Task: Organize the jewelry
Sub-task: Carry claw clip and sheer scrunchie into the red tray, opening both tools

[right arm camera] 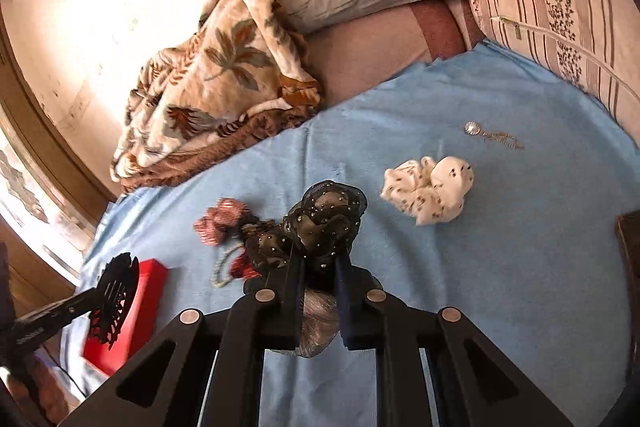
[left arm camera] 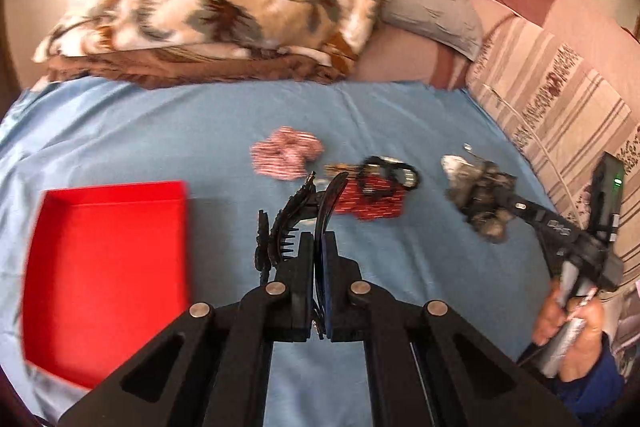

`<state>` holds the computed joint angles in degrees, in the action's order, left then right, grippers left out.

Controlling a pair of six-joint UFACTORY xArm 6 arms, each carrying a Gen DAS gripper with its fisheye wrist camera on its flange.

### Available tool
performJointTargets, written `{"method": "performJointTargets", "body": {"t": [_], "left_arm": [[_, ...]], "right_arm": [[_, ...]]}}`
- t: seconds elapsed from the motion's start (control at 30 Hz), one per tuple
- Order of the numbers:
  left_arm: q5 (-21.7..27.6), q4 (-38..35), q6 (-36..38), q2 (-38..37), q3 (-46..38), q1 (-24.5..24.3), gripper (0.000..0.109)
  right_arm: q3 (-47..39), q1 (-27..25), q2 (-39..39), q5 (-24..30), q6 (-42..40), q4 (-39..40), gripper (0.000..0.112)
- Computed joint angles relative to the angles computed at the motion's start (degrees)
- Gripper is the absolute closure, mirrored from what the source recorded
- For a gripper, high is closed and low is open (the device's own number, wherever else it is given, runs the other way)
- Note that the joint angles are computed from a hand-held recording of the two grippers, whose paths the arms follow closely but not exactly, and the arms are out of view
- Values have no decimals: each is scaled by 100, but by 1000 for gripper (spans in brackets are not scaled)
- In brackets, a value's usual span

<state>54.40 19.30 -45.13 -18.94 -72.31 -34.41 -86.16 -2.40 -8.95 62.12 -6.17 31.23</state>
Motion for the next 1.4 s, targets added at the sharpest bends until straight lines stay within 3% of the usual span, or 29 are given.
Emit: {"method": "performJointTargets", "body": {"t": [0.17,0.3,0.6,0.77,1.0,1.07,1.17,1.27,1.4], "left_arm": [[377,123,-39,-738,562,542,105],[551,26,204,-1152,1006,1271,105],[260,-382,922,-1118,1519,2831,105],[-1,-714,1204,-897,1620,3480,105],[-308,-818,1308,-852,1751,3617,102],[-332,-839,1351,-838,1754,3627,101],[-336,-790,1319,-923,1776,3590,87],[-307,-551,1108,-1110,1791,3477,69],[-23,-136,766,-1367,1702,3225,66]], "right_arm": [[-178,386,-64,322,0,125,98],[-469,1079,171,522,84,274,98],[-2196,2804,1842,667,503,144,98],[-3248,3380,2862,839,639,-253,98],[-3888,3686,3655,891,892,-637,97],[-4045,3735,3779,914,922,-751,90],[-4065,3789,3761,835,873,-876,73],[-4043,3803,3655,775,761,-1048,63],[-3778,3713,3300,712,620,-1012,62]]}}
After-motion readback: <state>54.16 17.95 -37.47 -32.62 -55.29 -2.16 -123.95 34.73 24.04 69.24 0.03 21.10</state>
